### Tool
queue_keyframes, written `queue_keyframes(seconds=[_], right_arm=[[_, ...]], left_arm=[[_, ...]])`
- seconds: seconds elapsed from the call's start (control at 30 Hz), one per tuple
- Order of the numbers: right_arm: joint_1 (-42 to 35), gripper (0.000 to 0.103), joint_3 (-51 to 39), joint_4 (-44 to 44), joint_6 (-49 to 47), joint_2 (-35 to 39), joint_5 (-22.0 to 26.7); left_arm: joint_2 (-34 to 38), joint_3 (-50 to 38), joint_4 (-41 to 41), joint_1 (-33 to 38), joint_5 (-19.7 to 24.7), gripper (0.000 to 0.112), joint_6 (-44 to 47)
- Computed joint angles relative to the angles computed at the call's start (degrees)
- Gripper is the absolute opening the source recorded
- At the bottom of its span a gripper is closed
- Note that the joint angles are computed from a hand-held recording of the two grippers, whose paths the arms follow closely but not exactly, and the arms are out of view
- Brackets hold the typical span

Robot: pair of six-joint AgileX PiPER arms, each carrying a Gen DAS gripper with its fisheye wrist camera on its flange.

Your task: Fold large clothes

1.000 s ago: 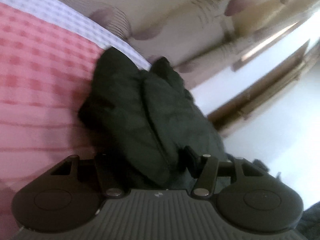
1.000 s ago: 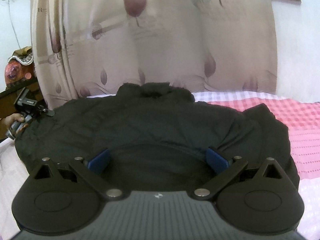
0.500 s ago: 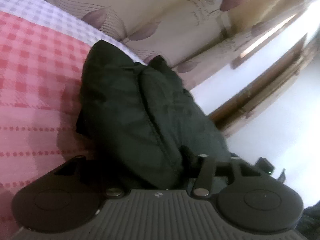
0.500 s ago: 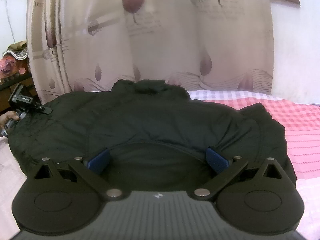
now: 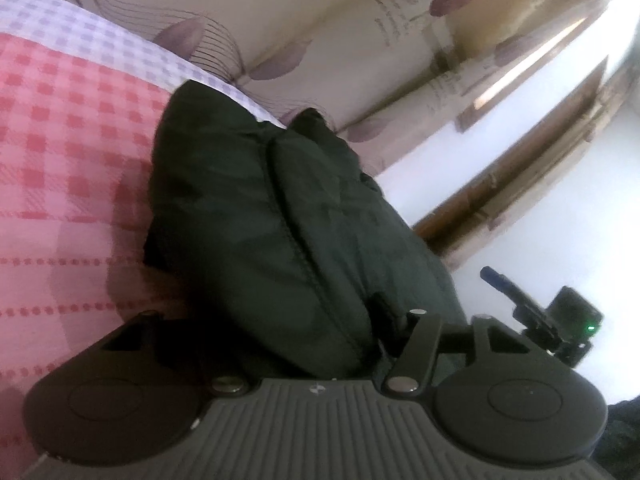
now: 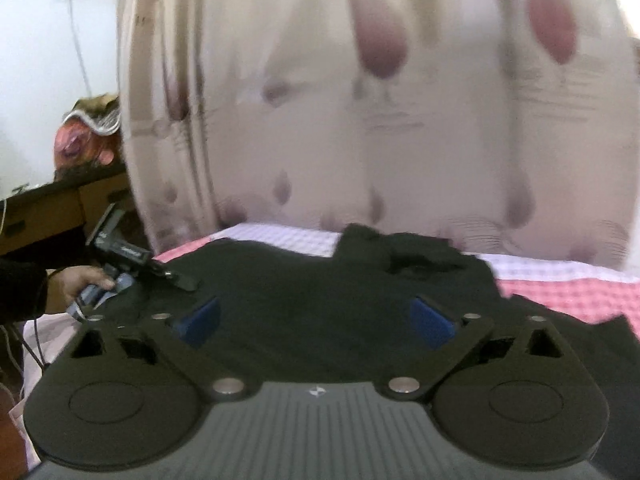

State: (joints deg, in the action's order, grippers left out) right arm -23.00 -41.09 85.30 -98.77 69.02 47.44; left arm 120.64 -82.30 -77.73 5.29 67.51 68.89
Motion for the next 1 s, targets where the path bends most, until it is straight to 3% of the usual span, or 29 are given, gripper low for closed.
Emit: queue_keyframes(seconds=[0.03, 0.1, 0.23, 0.33, 0.47, 0.7, 0.9, 1.0], right_arm=[[3.3, 0.057, -1.1, -0.9, 1.2, 0.6, -3.3], [9.6, 0.03, -3.0, -3.7, 4.7, 1.7, -10.4], [18.4, 0.02, -5.0, -5.9, 5.4, 5.3, -20.5], [21.7, 0.018, -7.8, -14.0, 9.7, 13.6, -24.0], [17.3, 0.018, -12.6, -15.0, 17.4, 19.6, -15.6], [10.8, 0.018, -13.2, -10.8, 18.6, 22.4, -5.9], [5.4, 0.018, -16.1, -7.5, 23.3, 27.8, 4.0], [4.9, 0.018, -16.8, -6.7, 24.4, 29.1, 5.6]], left_arm=[[-0.6, 0.6, 0.1, -0.2, -1.0, 0.061, 0.1], [-1.6, 1.4, 0.5, -0.7, -2.5, 0.058, 0.0], [-4.1, 2.5, 2.8, -1.3, -4.5, 0.049, -2.0], [-6.1, 3.1, 3.3, -1.6, -4.3, 0.042, -4.3], [-10.9, 4.2, 5.1, -2.5, -4.4, 0.037, -8.9], [-20.4, 2.6, 10.9, -8.8, -5.3, 0.037, -22.0], [-23.0, -7.1, 21.8, -20.0, -6.5, 0.037, -39.5], [-21.6, -13.0, 25.6, -26.3, -7.8, 0.037, -47.1]])
